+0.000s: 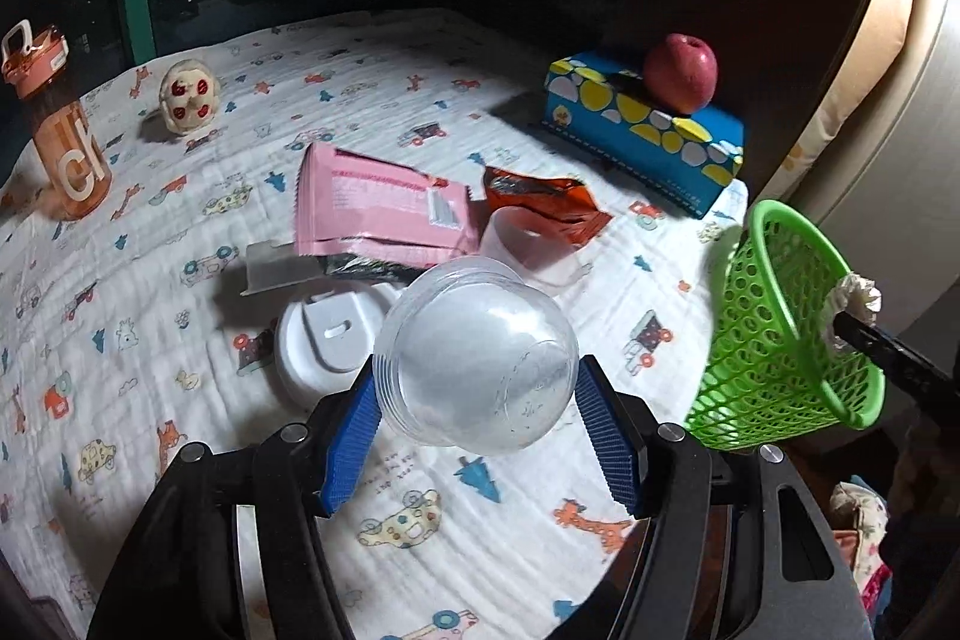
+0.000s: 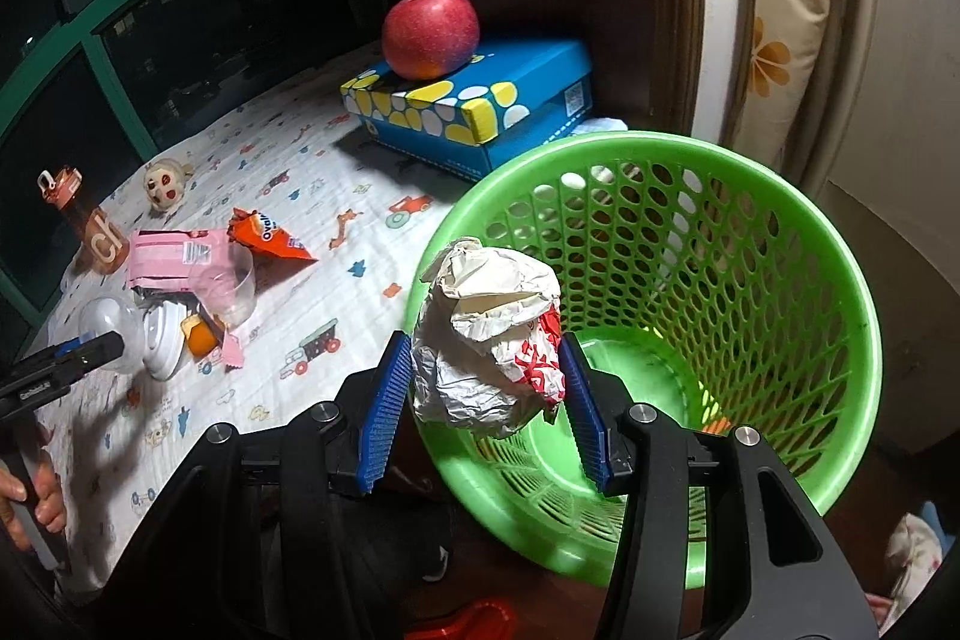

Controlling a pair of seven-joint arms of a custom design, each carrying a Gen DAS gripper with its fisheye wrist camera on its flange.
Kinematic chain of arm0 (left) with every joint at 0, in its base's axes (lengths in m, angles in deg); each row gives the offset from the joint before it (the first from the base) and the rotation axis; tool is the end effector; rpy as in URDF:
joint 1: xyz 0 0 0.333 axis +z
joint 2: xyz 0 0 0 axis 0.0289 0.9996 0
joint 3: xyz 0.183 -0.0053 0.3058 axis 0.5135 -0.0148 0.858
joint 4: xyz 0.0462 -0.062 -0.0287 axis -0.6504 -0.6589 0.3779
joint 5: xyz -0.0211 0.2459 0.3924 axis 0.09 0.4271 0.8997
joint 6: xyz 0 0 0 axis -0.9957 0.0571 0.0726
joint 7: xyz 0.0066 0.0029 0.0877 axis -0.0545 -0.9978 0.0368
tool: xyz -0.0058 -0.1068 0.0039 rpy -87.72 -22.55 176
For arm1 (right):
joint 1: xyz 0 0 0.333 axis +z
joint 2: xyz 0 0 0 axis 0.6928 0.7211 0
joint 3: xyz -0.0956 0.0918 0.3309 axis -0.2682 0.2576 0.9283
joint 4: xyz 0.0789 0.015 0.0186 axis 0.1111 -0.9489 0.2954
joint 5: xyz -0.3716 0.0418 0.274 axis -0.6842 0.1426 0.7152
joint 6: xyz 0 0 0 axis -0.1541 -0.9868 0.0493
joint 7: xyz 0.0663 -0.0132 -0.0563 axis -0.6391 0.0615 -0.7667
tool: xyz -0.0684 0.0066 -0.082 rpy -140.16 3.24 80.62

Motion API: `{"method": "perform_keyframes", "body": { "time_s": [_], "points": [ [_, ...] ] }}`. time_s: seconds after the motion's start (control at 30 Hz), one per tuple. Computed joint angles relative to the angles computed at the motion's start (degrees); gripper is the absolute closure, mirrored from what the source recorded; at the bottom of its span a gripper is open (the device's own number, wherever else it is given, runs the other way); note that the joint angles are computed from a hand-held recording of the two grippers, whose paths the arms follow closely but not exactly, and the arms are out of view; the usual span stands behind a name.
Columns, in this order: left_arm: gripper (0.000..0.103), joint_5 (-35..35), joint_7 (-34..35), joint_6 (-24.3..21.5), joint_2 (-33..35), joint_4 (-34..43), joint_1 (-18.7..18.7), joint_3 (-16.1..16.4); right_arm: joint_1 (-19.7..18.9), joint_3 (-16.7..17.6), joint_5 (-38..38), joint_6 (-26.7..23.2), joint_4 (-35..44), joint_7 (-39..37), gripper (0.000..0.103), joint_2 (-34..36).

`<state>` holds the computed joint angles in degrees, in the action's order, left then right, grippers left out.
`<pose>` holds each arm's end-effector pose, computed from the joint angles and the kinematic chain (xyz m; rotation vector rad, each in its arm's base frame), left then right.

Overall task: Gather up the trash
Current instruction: 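Drop the crumpled paper and the clear cup into the green basket with both tools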

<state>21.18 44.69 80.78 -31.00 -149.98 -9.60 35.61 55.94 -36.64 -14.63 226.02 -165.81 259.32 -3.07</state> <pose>0.6136 -0.2518 0.5346 -1.4353 2.4445 -0.9882 0.4433 0.2497 0.5275 -1.2906 2.1655 -0.7036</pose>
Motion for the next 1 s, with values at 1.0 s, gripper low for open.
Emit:
{"method": "perform_keyframes", "body": {
  "time_s": [1.0],
  "points": [
    [0.041, 0.6, 4.5, -11.2, 14.1, 20.3, -8.6, -8.4, -3.4, 1.0, 5.3, -5.0, -12.2, 2.2, 0.036, -16.6]
  ]
}}
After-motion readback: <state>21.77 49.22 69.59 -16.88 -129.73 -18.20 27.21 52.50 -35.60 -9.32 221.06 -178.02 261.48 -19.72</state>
